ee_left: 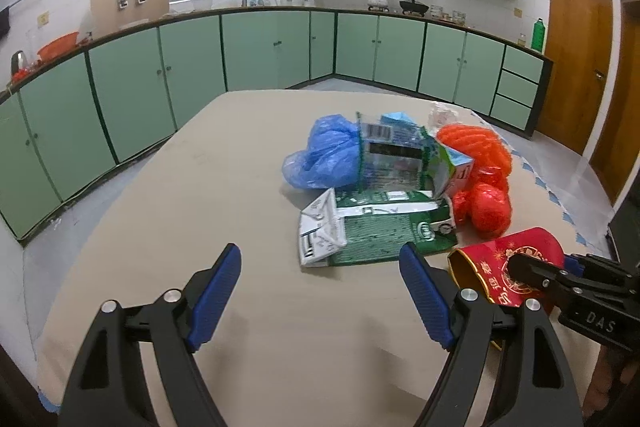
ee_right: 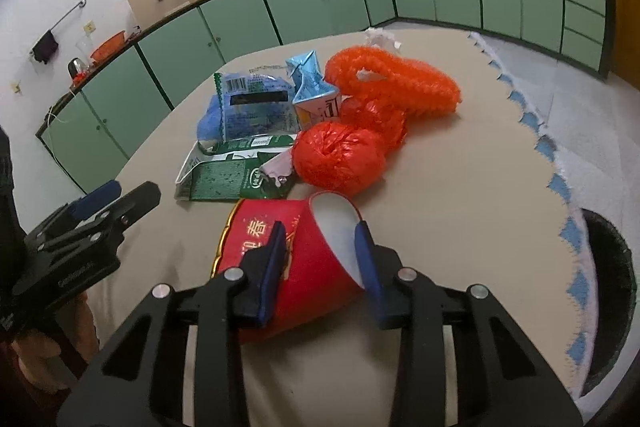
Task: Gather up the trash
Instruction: 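Close the right tool on the rim of the red paper cup, then grasp the flattened green-white carton with the left tool while the right tool holds the red cup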
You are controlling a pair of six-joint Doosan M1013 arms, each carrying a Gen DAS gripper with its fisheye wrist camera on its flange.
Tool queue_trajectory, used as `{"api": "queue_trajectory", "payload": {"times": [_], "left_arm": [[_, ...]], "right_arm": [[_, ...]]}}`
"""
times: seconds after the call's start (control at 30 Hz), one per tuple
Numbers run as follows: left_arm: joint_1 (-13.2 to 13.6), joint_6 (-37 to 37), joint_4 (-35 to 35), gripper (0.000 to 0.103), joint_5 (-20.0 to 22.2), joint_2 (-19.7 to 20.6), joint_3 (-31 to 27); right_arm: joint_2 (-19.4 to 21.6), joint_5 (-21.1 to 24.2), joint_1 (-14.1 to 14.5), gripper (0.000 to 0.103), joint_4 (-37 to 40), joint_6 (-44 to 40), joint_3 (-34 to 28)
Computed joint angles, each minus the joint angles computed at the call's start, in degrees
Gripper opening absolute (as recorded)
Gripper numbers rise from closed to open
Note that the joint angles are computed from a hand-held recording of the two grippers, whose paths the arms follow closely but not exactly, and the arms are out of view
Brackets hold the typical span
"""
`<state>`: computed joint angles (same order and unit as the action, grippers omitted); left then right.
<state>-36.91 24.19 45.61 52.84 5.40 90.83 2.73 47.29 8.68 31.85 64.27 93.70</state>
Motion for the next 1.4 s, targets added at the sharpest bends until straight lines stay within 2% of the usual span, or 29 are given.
{"api": "queue_trajectory", "payload": {"times": [0.37, 0.57, 0.7, 0.87, 0.97, 1.0, 1.07, 1.13, 1.2, 1.3, 1.33, 1.4], "left_arm": [[-0.6, 2.1, -1.6, 0.080, -2.4, 2.1, -2.9], [-0.1, 1.6, -1.7, 0.080, -0.8, 3.4, -3.6], [1.2, 0.0, -2.1, 0.078, 0.1, 3.6, -3.6], [2.9, 1.1, -4.7, 0.066, 0.3, 4.5, -4.3], [4.1, 2.3, -7.7, 0.048, 0.5, 5.2, -5.1], [4.7, 2.7, -9.3, 0.042, -0.7, 5.2, -5.1], [4.7, 2.1, -8.6, 0.036, -0.7, 5.3, -5.2], [4.4, 2.0, -7.3, 0.023, -0.3, 5.4, -5.3], [4.1, 2.1, -6.6, 0.017, -0.2, 5.5, -5.4], [3.5, 1.6, -5.5, 0.014, -0.4, 5.2, -5.0], [3.3, 0.9, -5.7, 0.005, -0.6, 4.9, -4.8], [2.8, 0.6, -4.8, 0.004, -0.4, 4.4, -4.4]], "right_arm": [[-1.1, -1.2, -3.3, 0.034, 1.0, 0.5, -0.2], [-0.5, -2.1, -5.0, 0.034, 0.9, 1.8, -0.6], [-0.1, -2.5, -5.0, 0.034, 1.0, 1.7, -0.8], [0.7, -2.5, -4.5, 0.034, 1.3, 1.7, -1.1], [0.8, -2.9, -4.2, 0.034, 0.8, 1.3, -1.0], [0.7, -3.0, -4.1, 0.034, 0.7, 1.3, -1.0], [0.8, -3.1, -4.0, 0.034, 0.5, 1.4, -1.0], [0.9, -2.9, -4.0, 0.034, 0.6, 1.5, -1.0], [0.8, -2.9, -3.8, 0.034, 0.4, 1.6, -1.0], [0.7, -2.9, -3.6, 0.034, 0.3, 1.7, -0.9], [0.6, -3.0, -3.6, 0.034, 0.2, 1.7, -0.9], [0.3, -3.2, -3.6, 0.034, 0.1, 1.7, -0.8]]}}
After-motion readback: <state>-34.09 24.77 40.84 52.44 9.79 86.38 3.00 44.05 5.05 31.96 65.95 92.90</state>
